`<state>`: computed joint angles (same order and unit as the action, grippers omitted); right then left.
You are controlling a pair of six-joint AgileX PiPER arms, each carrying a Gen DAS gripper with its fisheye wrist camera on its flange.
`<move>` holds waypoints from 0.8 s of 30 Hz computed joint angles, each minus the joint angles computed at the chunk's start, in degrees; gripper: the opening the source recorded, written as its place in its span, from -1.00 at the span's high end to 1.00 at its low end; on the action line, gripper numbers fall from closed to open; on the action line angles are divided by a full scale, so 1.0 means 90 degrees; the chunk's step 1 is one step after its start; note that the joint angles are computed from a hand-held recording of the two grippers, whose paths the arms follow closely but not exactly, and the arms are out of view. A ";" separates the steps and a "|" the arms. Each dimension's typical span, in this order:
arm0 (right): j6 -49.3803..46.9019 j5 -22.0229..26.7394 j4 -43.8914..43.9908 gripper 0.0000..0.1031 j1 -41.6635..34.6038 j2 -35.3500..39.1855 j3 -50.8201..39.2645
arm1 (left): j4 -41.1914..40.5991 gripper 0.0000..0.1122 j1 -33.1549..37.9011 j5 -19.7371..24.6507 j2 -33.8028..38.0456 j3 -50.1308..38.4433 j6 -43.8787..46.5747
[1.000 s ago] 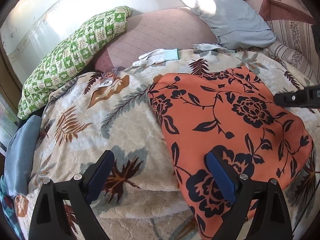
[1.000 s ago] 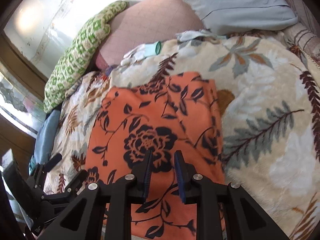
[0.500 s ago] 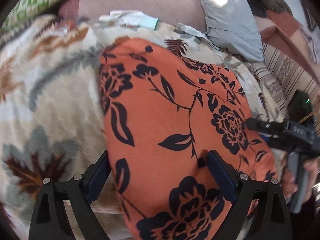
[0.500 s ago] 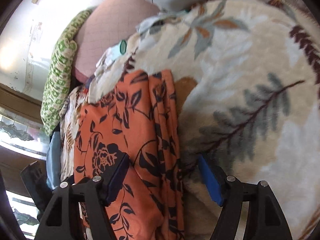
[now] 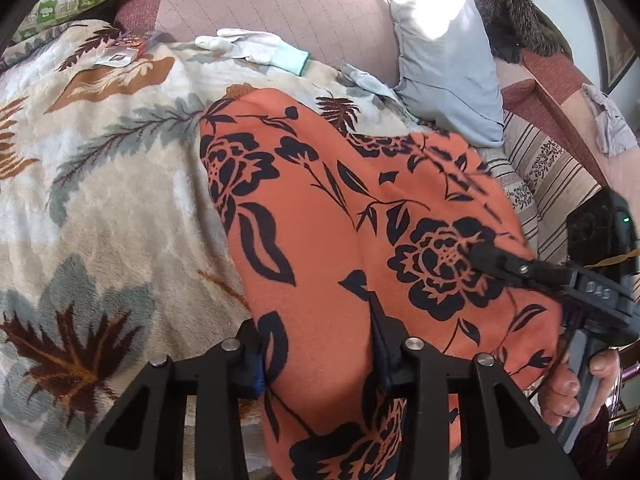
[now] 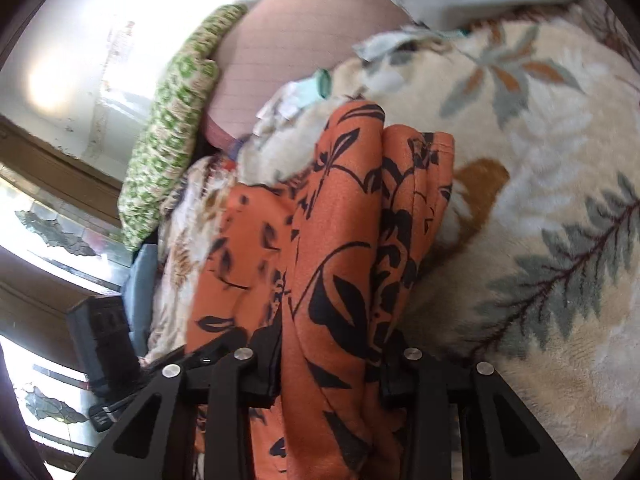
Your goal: Fold small clothes
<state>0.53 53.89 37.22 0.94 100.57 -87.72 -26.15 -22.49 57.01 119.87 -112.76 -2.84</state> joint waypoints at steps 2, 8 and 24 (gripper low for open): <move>0.0095 -0.0043 -0.0093 0.31 0.0167 -0.0105 -0.0162 | 0.0053 0.29 0.0035 -0.0026 -0.0150 0.0069 0.0011; 0.0331 -0.0193 -0.0099 0.31 0.0603 -0.0273 -0.0644 | -0.0023 0.29 0.0474 -0.0172 -0.0961 0.0517 0.0237; 0.0839 -0.1023 0.0226 0.32 0.1784 0.0622 -0.0789 | 0.1495 0.29 0.0985 -0.0245 -0.1387 0.1547 -0.0094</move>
